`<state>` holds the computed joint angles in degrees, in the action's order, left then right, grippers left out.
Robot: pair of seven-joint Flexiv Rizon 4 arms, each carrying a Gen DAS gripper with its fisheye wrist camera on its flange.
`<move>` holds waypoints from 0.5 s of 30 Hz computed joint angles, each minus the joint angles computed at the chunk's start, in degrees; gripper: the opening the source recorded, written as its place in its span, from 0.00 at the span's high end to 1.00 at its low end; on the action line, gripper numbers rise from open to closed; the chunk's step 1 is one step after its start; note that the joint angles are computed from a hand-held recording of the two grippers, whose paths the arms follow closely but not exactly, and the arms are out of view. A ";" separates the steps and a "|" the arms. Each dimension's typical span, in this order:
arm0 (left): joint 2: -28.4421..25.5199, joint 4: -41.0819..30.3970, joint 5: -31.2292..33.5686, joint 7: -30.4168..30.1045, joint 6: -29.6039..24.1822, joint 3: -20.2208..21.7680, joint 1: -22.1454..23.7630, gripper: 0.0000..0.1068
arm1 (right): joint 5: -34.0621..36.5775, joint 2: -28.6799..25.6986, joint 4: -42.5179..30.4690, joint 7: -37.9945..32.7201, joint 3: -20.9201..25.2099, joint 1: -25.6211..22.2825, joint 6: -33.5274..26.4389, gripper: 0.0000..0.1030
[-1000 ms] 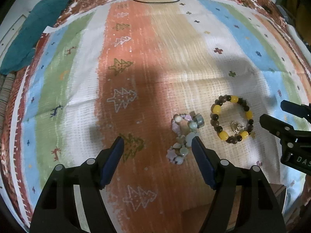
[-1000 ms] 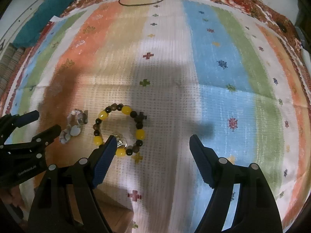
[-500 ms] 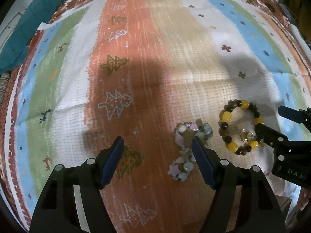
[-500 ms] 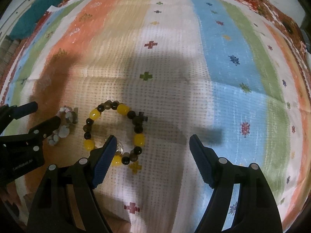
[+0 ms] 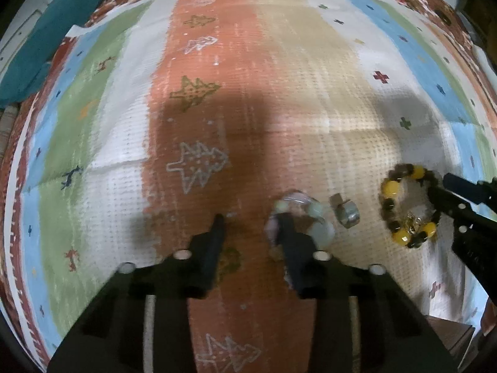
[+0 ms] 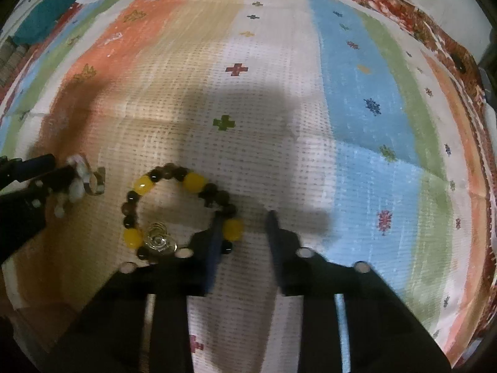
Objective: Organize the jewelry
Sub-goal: 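Close left gripper on white earrings while right gripper closes on yellow-and-black bracelet, then lift and carry earrings with left tool while right tool carries bracelet over tin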
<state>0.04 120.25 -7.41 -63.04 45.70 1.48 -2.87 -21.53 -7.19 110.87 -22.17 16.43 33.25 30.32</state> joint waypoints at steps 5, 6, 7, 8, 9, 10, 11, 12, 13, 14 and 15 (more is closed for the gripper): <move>0.83 0.46 0.31 -0.34 -0.15 0.20 0.13 0.91 | -0.97 1.09 0.50 0.62 0.12 0.02 -1.27 0.88; 1.04 0.44 0.43 -0.53 -0.48 0.21 0.16 0.91 | -1.33 1.39 0.59 0.66 0.24 0.11 -1.90 0.88; 1.31 0.41 0.51 -0.69 -1.01 0.26 0.21 0.91 | -1.76 1.47 0.46 0.73 0.29 0.23 -2.59 0.88; 1.56 0.33 0.55 -0.77 -1.49 0.32 0.28 0.91 | -2.42 1.76 0.35 0.71 0.39 0.39 -3.76 0.88; 2.05 0.35 0.58 -0.91 -2.01 0.46 0.39 0.91 | -2.59 2.05 0.35 0.66 0.45 0.39 -4.08 0.88; 2.41 0.41 0.53 -0.92 -2.29 0.55 0.47 0.91 | -2.67 2.65 0.64 0.91 0.55 0.30 -4.11 0.88; 2.96 0.52 0.39 -0.76 -2.62 0.69 0.55 0.91 | -2.73 2.90 0.78 1.13 0.62 0.24 -4.03 0.88; 3.42 0.71 0.11 -0.33 -2.67 0.86 0.65 0.91 | -2.75 3.52 1.09 1.34 0.73 0.12 -3.78 0.88; 3.82 0.81 -0.14 -0.10 -2.73 0.93 0.71 0.91 | -2.80 4.15 1.42 1.64 0.85 -0.02 -3.26 0.88; 4.56 1.05 -0.62 0.22 -2.77 1.07 0.72 0.91 | -2.96 4.68 1.69 2.01 0.95 -0.15 -2.64 0.88; 4.61 0.85 -0.77 -0.27 -2.65 0.73 0.57 0.91 | -3.06 5.15 2.04 2.52 1.13 -0.21 -2.00 0.88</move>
<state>4.65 121.10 -8.18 -63.31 43.06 2.21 -2.30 -24.59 -2.04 112.91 -19.65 17.56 33.04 28.32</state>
